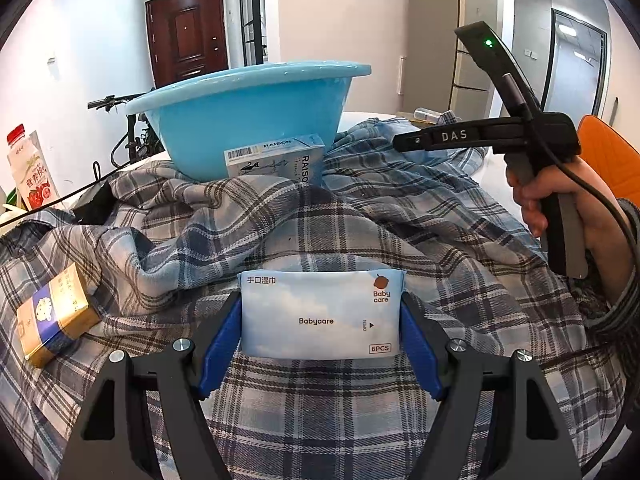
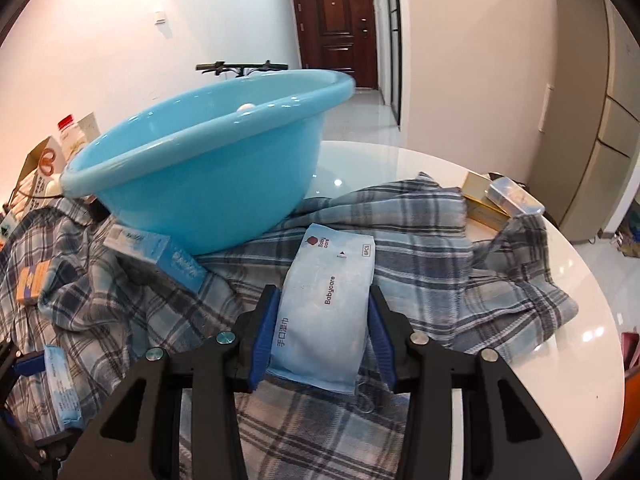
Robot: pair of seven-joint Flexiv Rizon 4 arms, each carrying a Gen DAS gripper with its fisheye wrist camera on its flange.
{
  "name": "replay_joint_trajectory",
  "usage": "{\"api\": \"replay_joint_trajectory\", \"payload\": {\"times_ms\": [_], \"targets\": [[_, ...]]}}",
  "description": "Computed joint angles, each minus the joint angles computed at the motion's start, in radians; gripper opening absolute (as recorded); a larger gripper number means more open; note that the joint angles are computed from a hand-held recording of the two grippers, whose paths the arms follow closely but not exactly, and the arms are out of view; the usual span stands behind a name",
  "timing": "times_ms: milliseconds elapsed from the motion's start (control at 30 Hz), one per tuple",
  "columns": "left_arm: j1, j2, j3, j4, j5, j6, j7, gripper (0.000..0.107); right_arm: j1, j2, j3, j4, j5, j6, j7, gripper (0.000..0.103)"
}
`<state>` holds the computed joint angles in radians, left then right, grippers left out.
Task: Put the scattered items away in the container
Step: 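Lift both wipes packs and carry them over the blue basin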
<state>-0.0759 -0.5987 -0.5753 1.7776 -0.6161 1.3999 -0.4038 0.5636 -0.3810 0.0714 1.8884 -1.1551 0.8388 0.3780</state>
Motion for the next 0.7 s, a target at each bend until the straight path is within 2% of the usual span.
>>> {"api": "replay_joint_trajectory", "payload": {"times_ms": [67,367,433,533,633,700], "targets": [[0.002,0.000,-0.003,0.003,0.002,0.006,0.003,0.076,-0.006,0.008,0.000,0.010,-0.003,0.011,0.009,0.042],[0.003,-0.003,-0.008,0.010,0.031,0.045,-0.016,0.076,-0.019,-0.015,-0.004,0.005,-0.044,0.195,0.026,0.042],[-0.016,-0.003,0.015,0.008,0.052,0.072,-0.046,0.076,-0.002,-0.022,0.001,-0.006,-0.025,0.186,-0.006,0.042],[-0.026,-0.002,0.036,0.000,0.092,0.050,-0.070,0.075,0.022,-0.022,0.005,-0.013,-0.003,0.173,-0.042,0.042],[0.003,-0.004,0.006,0.005,0.092,0.037,-0.068,0.075,0.029,-0.009,0.002,-0.005,-0.018,0.212,-0.027,0.042],[0.009,-0.004,0.007,-0.002,0.082,0.013,-0.086,0.075,0.038,-0.001,0.007,-0.007,-0.010,0.200,-0.047,0.042]]}}
